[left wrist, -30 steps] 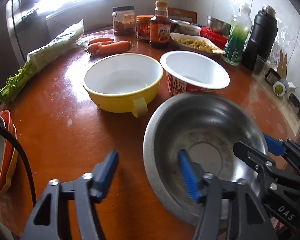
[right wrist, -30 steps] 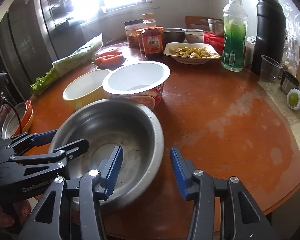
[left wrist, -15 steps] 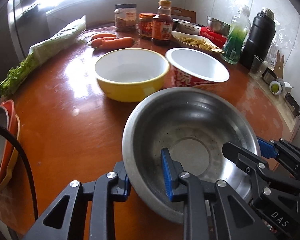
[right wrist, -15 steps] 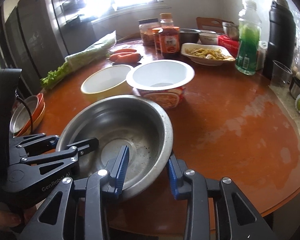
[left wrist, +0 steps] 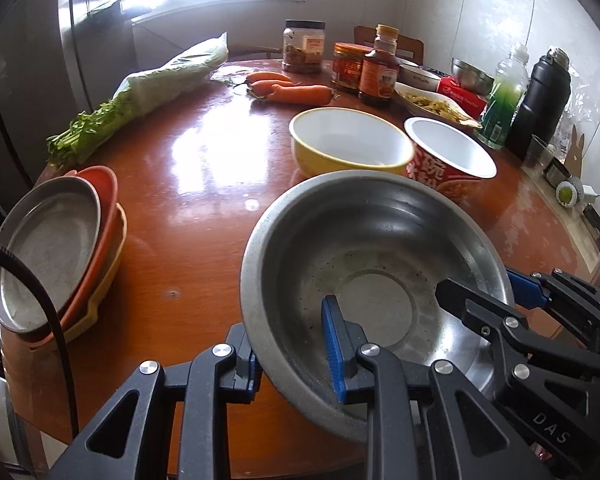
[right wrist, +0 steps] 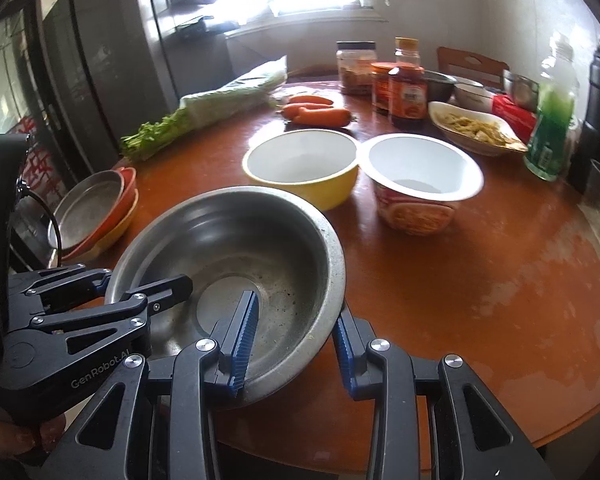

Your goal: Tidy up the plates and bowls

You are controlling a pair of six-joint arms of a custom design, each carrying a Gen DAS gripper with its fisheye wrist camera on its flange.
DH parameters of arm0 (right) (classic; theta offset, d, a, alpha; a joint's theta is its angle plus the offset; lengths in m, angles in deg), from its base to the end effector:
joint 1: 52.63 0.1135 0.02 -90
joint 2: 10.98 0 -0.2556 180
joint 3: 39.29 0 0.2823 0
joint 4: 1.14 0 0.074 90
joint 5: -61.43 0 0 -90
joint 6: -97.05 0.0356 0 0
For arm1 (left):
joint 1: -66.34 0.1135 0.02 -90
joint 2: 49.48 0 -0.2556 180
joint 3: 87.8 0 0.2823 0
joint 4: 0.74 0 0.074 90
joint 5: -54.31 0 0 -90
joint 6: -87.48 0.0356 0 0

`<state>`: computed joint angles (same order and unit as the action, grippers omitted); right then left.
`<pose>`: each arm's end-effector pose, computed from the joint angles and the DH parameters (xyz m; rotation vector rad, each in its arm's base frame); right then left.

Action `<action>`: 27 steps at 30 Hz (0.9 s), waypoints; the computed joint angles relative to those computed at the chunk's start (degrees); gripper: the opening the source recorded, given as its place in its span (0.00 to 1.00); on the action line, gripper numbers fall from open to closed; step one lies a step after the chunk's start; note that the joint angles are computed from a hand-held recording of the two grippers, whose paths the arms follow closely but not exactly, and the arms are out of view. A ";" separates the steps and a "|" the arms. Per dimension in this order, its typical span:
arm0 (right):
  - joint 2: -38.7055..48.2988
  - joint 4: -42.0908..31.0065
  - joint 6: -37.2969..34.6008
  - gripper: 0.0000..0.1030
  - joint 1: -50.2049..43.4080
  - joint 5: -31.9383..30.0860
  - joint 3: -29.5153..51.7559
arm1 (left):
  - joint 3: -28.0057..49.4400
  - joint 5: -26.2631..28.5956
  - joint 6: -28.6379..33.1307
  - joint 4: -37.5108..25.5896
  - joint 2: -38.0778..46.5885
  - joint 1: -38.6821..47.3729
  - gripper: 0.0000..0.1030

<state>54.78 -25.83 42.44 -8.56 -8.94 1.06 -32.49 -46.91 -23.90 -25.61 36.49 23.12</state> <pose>0.1801 0.1577 0.1429 -0.0312 2.3911 0.2362 0.2281 -0.2049 0.1347 0.4027 2.4931 -0.2089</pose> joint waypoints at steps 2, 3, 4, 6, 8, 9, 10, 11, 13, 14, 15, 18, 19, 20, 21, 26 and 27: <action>1.49 0.51 0.14 0.36 0.33 0.08 0.77 | -0.54 0.66 0.46 0.50 -0.23 0.76 0.26; 1.98 0.55 0.04 0.36 0.34 0.01 1.04 | -0.65 0.99 0.56 0.60 -0.16 1.00 0.26; 2.39 0.39 0.14 0.36 0.35 -0.08 1.30 | -0.68 1.25 0.71 0.70 -0.02 1.09 0.26; 2.79 0.26 0.27 0.36 0.37 0.28 1.50 | -0.47 1.74 1.09 0.97 0.66 1.20 0.26; 2.94 -0.10 0.61 0.36 0.41 0.60 1.74 | -0.37 2.03 1.40 1.33 1.12 1.12 0.26; 2.73 -0.09 0.63 0.36 0.37 0.73 1.60 | -0.25 2.14 1.59 1.41 1.35 1.09 0.26; 2.61 -0.25 0.83 0.36 0.37 0.79 1.53 | -0.12 2.35 1.65 1.49 1.56 1.08 0.26; 2.58 -0.35 0.95 0.36 0.22 0.72 1.50 | 0.01 2.33 1.66 1.56 1.71 0.99 0.26; 2.55 -0.21 0.95 0.36 -0.13 0.67 1.36 | 0.36 2.12 1.73 1.75 2.33 0.79 0.26; 2.55 -0.02 0.87 0.36 -0.30 0.67 1.26 | 0.50 2.06 1.70 1.77 2.65 0.74 0.26; 2.53 0.19 0.91 0.36 -0.37 0.62 1.12 | 0.67 2.19 1.66 1.74 2.92 0.83 0.26; 2.53 0.79 1.03 0.36 -0.46 0.48 0.86 | 0.93 2.46 1.39 2.02 3.51 1.10 0.26; 2.58 0.95 0.95 0.36 -0.57 0.36 0.83 | 0.98 2.39 1.39 2.13 3.57 1.08 0.26; 2.52 0.90 1.16 0.37 -0.47 0.40 0.76 | 1.23 2.03 1.50 1.93 3.83 0.97 0.26; 2.71 1.10 1.15 0.37 -0.63 0.15 0.77 | 1.34 1.80 1.45 1.88 4.00 0.90 0.26; 3.30 1.69 1.20 0.37 -0.93 -0.85 0.66 | 1.96 1.53 1.40 1.74 4.77 1.05 0.26; 3.55 1.81 1.06 0.37 -1.25 -1.11 0.78 | 2.12 1.45 1.37 1.61 4.89 1.07 0.26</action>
<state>58.33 -24.02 43.50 -9.80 -10.06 1.84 -30.37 -45.46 -22.53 -23.99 41.39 24.18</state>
